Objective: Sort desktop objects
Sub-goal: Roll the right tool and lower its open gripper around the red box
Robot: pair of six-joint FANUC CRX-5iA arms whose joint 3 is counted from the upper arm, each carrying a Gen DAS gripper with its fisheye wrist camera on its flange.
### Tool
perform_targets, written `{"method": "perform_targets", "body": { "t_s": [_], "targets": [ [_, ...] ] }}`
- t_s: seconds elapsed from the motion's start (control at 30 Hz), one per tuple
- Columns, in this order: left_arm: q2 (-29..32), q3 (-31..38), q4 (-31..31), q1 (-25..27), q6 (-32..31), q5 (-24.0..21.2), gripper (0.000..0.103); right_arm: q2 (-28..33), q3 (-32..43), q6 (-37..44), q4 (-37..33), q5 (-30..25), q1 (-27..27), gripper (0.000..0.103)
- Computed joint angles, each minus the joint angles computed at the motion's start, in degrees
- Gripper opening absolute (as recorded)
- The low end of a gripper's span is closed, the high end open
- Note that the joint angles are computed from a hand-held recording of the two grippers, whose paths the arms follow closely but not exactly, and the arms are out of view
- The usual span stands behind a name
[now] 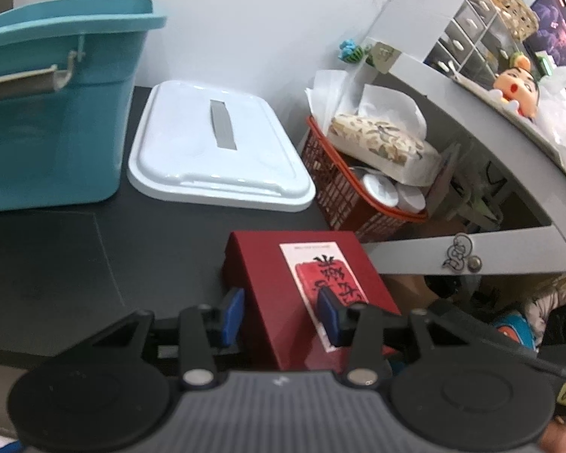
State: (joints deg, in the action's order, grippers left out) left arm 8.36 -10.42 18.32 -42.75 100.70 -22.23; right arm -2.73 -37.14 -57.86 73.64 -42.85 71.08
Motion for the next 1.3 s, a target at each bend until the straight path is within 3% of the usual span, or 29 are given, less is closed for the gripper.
{"method": "perform_targets", "body": {
  "t_s": [0.27,0.47,0.7,0.87,1.03,1.3],
  "targets": [
    [0.25,-1.29,5.18,-0.22,-5.14,0.86,0.046,-0.82,-1.77,-4.89,4.15,2.12,-1.74,0.085],
    [0.38,-2.73,10.38,-0.8,-10.27,1.77,0.046,-1.54,-1.45,-5.26,-2.0,-0.02,0.68,0.086],
    [0.62,-3.2,13.4,-1.06,-13.11,1.69,0.046,-3.05,-4.59,-14.78,1.73,4.07,-1.58,0.086],
    [0.73,-3.23,15.33,-0.91,-14.47,0.66,0.045,-4.69,-5.89,-18.26,3.01,8.42,-3.37,0.078],
    [0.59,-2.61,13.88,-1.03,-14.69,-0.46,0.047,-5.32,-5.99,-19.3,1.06,7.38,-1.45,0.076],
    [-0.36,-4.85,18.28,-1.02,-18.07,0.54,0.05,-6.32,-7.46,-25.07,4.61,5.73,0.52,0.066]
  ]
}}
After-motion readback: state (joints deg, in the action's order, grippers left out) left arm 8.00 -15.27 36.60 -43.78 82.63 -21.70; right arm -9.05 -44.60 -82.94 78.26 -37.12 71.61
